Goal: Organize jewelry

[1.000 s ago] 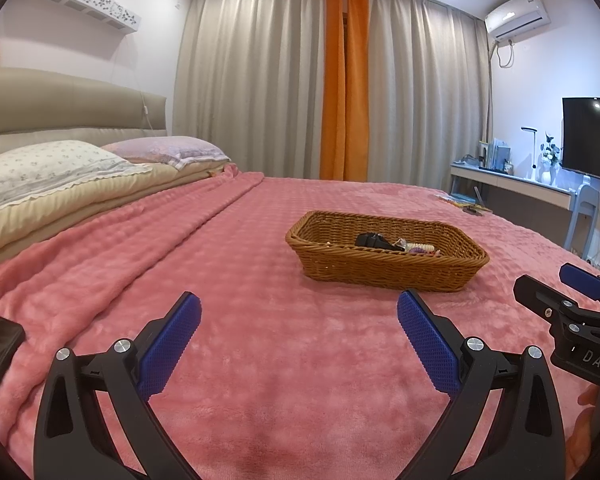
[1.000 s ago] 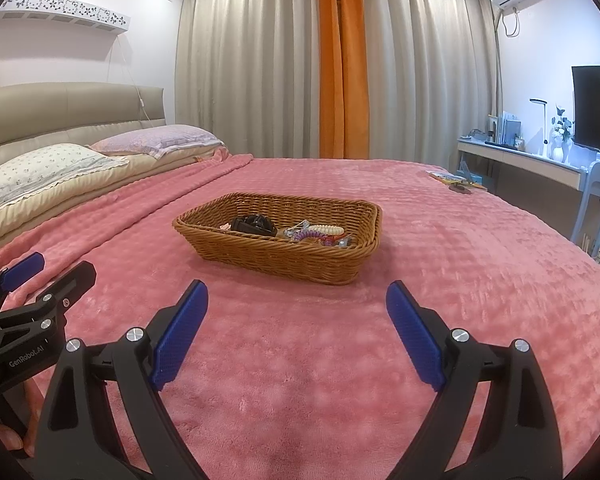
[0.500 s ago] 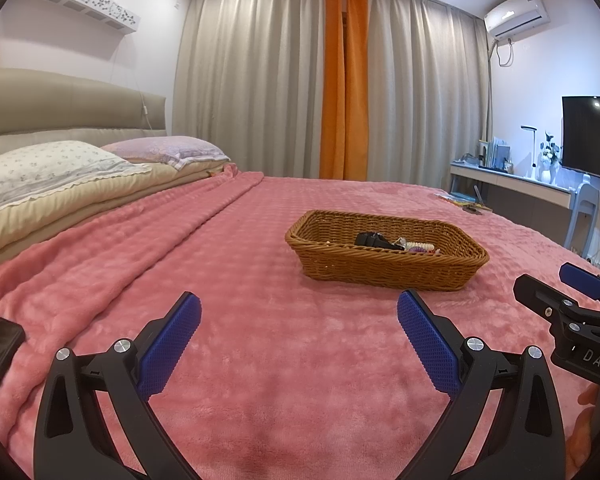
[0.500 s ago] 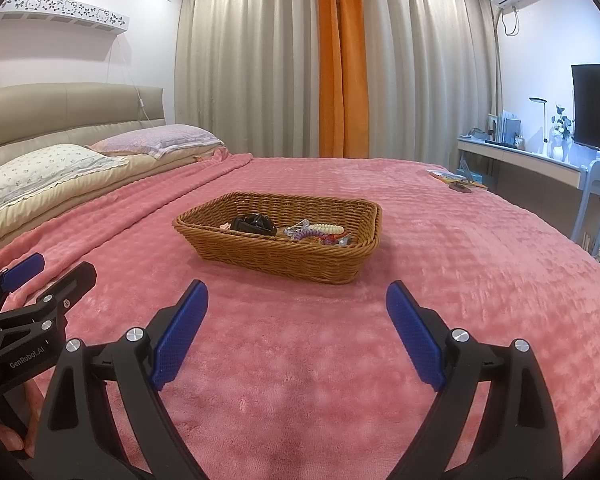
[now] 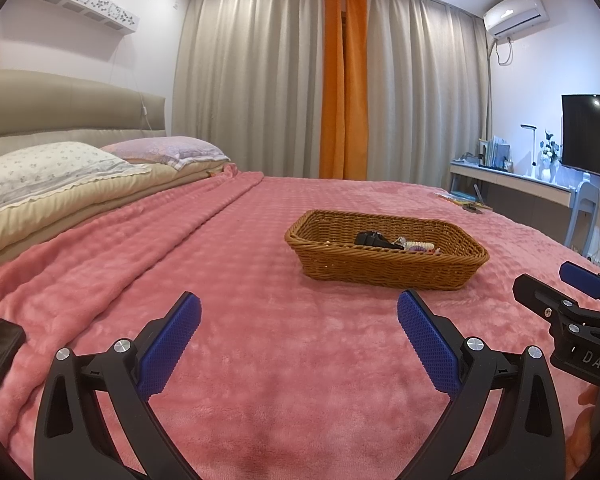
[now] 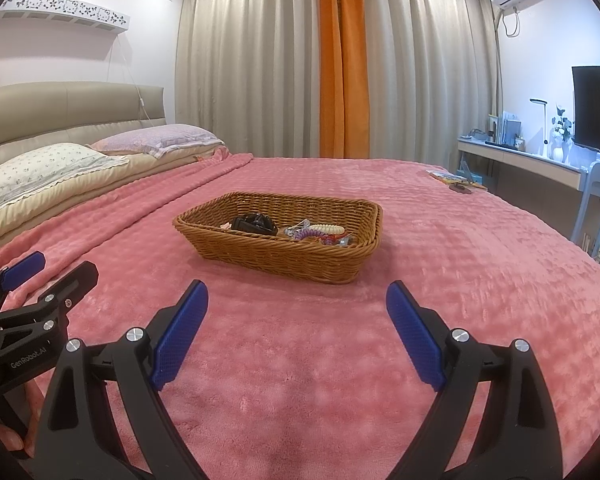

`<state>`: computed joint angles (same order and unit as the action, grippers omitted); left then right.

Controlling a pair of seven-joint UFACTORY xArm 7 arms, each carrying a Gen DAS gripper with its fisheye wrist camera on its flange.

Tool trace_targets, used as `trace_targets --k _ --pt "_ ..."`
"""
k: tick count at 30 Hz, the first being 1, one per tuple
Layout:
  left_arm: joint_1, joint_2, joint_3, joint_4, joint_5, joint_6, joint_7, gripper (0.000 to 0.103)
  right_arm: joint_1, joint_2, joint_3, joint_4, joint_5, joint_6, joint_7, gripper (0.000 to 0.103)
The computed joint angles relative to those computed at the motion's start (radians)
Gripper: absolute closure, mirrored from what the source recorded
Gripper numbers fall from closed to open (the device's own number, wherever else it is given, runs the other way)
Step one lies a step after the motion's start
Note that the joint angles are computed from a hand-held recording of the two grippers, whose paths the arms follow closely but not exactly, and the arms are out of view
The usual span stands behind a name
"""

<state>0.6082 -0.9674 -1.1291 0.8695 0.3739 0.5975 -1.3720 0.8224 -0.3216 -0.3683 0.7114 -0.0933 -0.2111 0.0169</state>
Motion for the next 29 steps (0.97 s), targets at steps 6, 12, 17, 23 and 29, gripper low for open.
trace_targets --k 6,12,17,23,29 --pt "0.000 -0.001 -0.001 0.000 -0.002 -0.001 0.002 0.008 -0.001 0.000 0.000 0.000 -0.001 0.000 0.001 0.017" --pt "-0.002 -0.003 -0.001 -0.002 -0.005 0.000 0.002 0.008 -0.002 0.000 0.002 0.000 -0.001 0.001 0.001 0.017" --pt "0.001 -0.004 -0.002 0.000 -0.005 -0.001 0.004 0.008 -0.002 0.000 0.002 0.000 0.000 0.001 0.000 0.017" --pt "-0.006 -0.023 -0.007 -0.001 -0.005 0.013 0.011 0.008 -0.007 0.001 0.007 0.000 0.000 0.000 0.001 0.017" --pt "-0.023 -0.005 0.013 -0.011 -0.007 -0.004 0.019 0.008 0.003 0.000 -0.003 0.001 -0.001 0.001 0.002 0.017"
